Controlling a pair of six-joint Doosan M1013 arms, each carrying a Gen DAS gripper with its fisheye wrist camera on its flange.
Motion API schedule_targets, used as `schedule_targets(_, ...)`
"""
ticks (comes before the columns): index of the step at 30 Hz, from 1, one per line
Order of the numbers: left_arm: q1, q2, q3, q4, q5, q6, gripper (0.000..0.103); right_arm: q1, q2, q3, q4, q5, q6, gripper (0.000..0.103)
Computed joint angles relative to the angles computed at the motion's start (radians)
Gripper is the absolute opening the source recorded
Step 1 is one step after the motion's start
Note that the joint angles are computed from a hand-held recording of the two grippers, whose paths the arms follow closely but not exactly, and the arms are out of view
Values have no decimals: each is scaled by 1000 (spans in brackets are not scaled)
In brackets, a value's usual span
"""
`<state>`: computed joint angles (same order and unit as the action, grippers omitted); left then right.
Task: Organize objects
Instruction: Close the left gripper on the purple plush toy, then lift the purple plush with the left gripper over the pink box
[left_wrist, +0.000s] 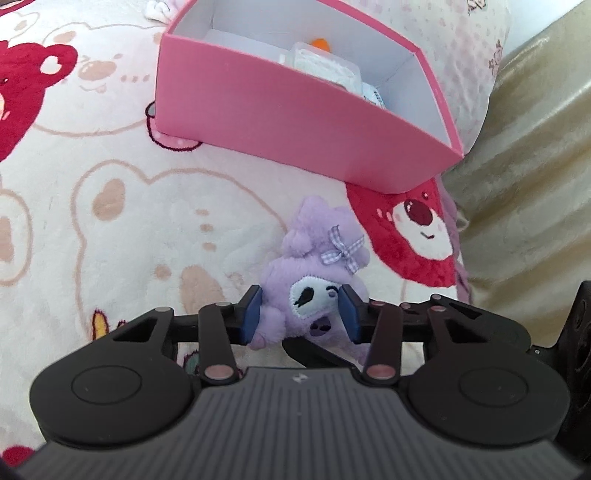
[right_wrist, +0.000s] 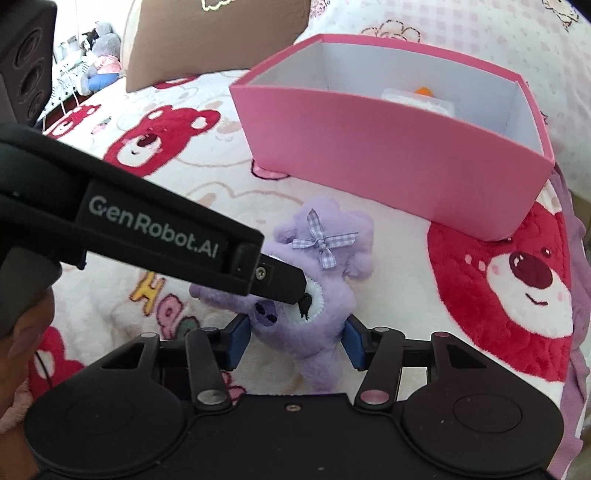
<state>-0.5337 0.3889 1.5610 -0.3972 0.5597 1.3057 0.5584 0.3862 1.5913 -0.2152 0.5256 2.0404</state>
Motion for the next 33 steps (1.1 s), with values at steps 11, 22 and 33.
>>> schedule_targets(11,6,-31,-24,-41,19,5,43,-2,-37,-17,47,-20,-74,67)
schedule_targets(22,-10,-34,-96,86,61,-62,44,-34,-39,-69,165,-17,-240,70)
schedule_targets(33,4,-13,-177,-33,93,30,44,-80,-50,-143,242,69,-388,71)
